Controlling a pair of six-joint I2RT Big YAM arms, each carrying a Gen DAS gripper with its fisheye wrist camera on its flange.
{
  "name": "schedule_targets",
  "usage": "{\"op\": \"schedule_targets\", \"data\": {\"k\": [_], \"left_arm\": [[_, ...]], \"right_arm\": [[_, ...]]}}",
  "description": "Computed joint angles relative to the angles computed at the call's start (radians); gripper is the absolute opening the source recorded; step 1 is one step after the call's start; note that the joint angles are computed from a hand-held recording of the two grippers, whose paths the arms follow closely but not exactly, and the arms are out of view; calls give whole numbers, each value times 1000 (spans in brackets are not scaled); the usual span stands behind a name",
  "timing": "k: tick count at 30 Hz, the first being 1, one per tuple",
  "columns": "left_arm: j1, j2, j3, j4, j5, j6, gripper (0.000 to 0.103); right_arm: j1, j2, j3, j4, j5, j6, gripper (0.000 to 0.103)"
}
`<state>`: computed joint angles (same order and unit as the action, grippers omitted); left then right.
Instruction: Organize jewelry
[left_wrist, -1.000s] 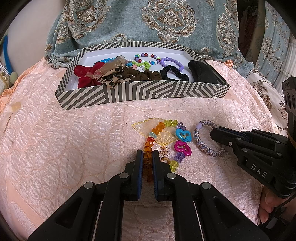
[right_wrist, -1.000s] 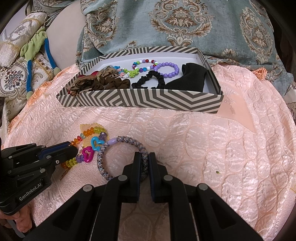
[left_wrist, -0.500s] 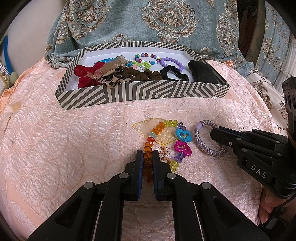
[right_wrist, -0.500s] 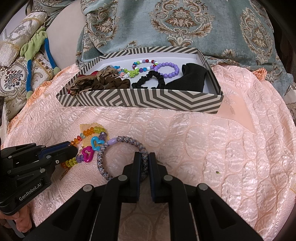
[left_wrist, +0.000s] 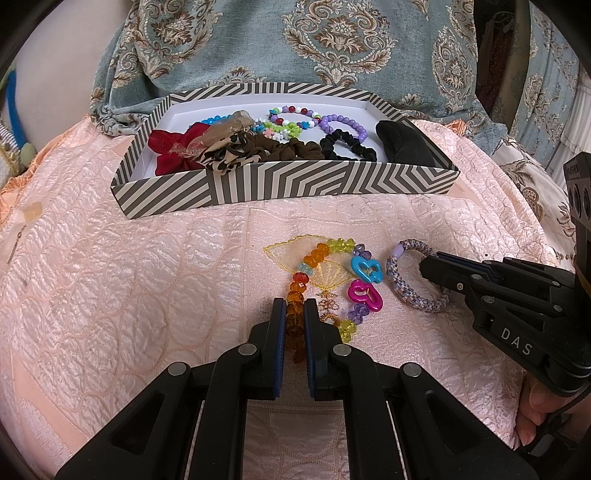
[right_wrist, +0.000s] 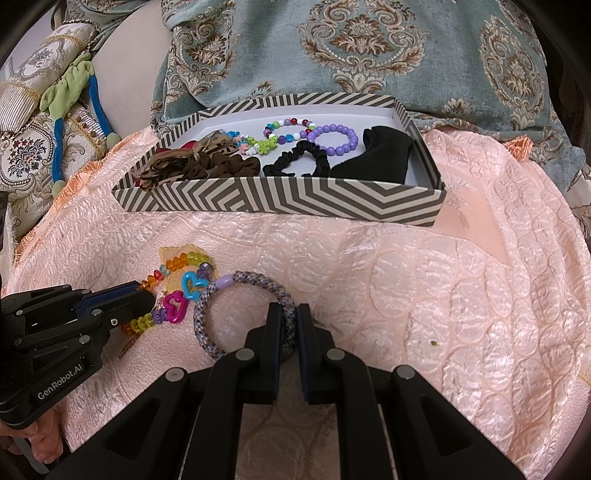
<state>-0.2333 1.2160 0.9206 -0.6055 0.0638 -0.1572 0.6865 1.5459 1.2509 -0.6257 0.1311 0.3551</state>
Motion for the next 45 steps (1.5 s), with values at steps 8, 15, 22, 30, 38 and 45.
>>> {"op": "schedule_targets", "data": {"k": [8, 15, 22, 30, 38, 45], "left_arm": [[1, -1, -1, 0, 0, 2, 0], [1, -1, -1, 0, 0, 2, 0], [0, -1, -1, 0, -2, 1, 0], [-2, -2, -2, 2, -6, -2, 0], [0, -2, -2, 1, -4, -1, 0], [-1, -2, -2, 2, -5, -2, 0]], "right_arm": [[0, -1, -1, -2, 6, -6, 8], [3, 1, 2, -3, 9, -3, 8], [7, 2, 3, -5, 12, -1, 8], [1, 0, 2, -4, 10, -6, 8], [3, 0, 2, -5, 13, -6, 8], [7, 1, 3, -5, 16, -3, 8]]}}
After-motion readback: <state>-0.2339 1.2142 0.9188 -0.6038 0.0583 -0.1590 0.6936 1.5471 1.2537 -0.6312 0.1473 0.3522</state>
